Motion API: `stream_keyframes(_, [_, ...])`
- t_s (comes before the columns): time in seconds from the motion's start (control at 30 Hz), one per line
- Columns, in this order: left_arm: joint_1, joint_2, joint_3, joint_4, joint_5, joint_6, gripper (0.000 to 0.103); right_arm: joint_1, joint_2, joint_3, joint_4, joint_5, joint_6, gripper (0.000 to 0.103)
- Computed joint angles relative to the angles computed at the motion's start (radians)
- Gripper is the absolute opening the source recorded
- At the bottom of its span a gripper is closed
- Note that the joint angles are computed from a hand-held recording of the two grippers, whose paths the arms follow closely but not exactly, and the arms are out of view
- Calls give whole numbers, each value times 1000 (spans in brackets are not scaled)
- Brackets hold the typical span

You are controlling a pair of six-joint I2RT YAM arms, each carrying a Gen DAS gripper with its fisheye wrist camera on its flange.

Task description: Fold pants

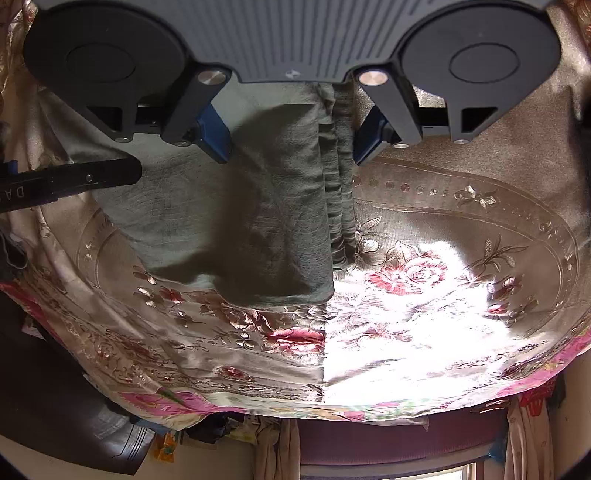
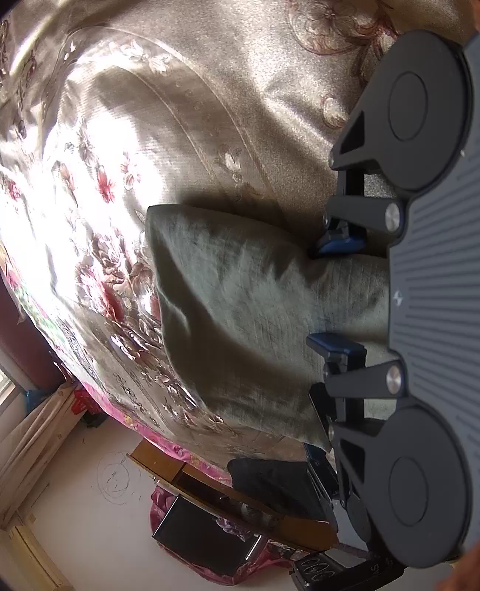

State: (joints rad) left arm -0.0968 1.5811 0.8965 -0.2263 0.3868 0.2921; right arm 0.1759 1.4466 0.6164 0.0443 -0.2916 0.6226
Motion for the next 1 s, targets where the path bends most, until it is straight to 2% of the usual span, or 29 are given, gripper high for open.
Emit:
stream_keyframes(0.03, [-9, -6, -3, 7, -5, -2, 78, -3, 0, 7, -10, -1, -5, 25])
stream_keyframes(0.13, [-23, -22, -8, 14, -2, 0, 65, -44, -34, -4, -5, -46, -5, 13])
stream_keyframes(0.23, [-29, -27, 1, 2, 25, -6, 54, -74, -77, 14, -65, -35, -48, 10])
stream_keyframes(0.33, [-45, -13, 26, -13, 48, -44, 50, -102, -112, 33, -116, -25, -90, 10])
stream_keyframes(0.47, [-110, 2, 25, 30, -15, -57, 51, -115, -96, 70, -190, 37, -136, 12])
stream_keyframes(0.53, [-126, -15, 16, 35, -55, -56, 55, -109, -100, 80, -234, 85, -156, 21])
stream_keyframes(0.77, [-97, -152, -67, 45, -109, -103, 60, 21, -300, 15, -276, 293, -158, 22])
stream_keyframes(0.93, [-95, -289, -147, 63, -144, -148, 76, 137, -359, 9, -291, 335, -122, 24])
stream_keyframes(1.0, [-104, -347, -177, 72, -165, -151, 79, 185, -362, 11, -298, 348, -105, 24])
